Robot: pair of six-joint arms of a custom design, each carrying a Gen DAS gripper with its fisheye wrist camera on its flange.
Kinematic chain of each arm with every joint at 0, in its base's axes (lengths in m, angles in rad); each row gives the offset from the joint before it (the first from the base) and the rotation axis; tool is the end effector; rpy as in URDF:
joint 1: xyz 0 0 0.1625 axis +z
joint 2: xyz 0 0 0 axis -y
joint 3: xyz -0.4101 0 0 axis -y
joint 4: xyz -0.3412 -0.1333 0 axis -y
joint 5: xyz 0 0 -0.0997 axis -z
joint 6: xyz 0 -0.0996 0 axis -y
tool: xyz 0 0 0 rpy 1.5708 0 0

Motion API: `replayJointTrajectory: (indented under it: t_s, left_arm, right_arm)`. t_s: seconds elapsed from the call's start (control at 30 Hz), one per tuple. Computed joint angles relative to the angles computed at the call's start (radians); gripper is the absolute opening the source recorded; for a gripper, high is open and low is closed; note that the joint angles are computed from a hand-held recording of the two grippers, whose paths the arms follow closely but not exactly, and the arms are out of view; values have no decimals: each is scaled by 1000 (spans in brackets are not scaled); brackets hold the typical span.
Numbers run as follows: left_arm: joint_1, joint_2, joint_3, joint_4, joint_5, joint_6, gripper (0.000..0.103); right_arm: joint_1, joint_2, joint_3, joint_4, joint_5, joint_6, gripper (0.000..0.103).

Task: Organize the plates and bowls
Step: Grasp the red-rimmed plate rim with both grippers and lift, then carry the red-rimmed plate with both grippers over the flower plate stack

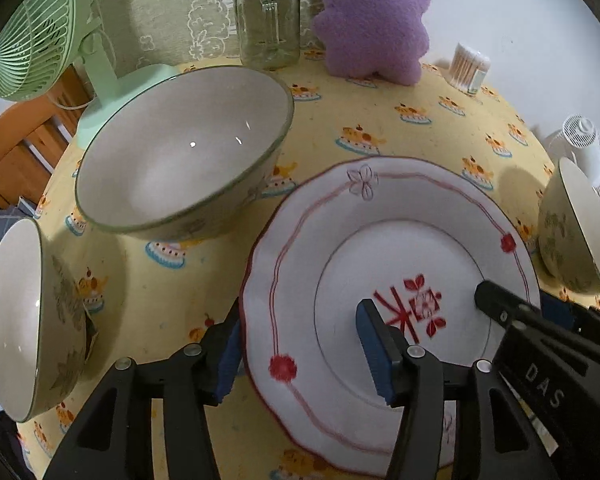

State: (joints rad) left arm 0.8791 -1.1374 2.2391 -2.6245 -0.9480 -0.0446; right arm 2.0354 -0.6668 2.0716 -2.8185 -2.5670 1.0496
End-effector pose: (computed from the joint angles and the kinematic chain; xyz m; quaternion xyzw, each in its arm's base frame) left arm -0.1219 -0.4472 0.1448 0.3095 0.8999 -0.0889 0.2940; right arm 0.2544 -0.3967 0.0106 -0.2166 -0.8494 0.2770 0.3935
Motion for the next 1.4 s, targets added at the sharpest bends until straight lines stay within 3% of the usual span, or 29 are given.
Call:
replayJointTrajectory:
  t_s: [0.1,0.27,0.47,0.67,0.97,1.4]
  left_arm:
    - [5,9,-8,-12,2,-8,56]
    - [-6,12,0,-21,19,-23,56]
    - [-14,-18,3,21,32,-59,56]
    - [-31,-90,16,81,52,-81,56]
    - [-43,-267,51,224,17,-107,56]
    - [-103,-569,99,446,-24,-85,56]
  right_arm:
    - [-13,17,-14,-51,-19,-79,44]
    - [-16,24,-16,-71,-35,-111,44]
    - [9,23,-42,38,-43,-76,44]
    - [47,23,-45,60,3,-47,44]
    - [156,14,-110,305,12,147,44]
    - [351,53,-268,747,62,569,44]
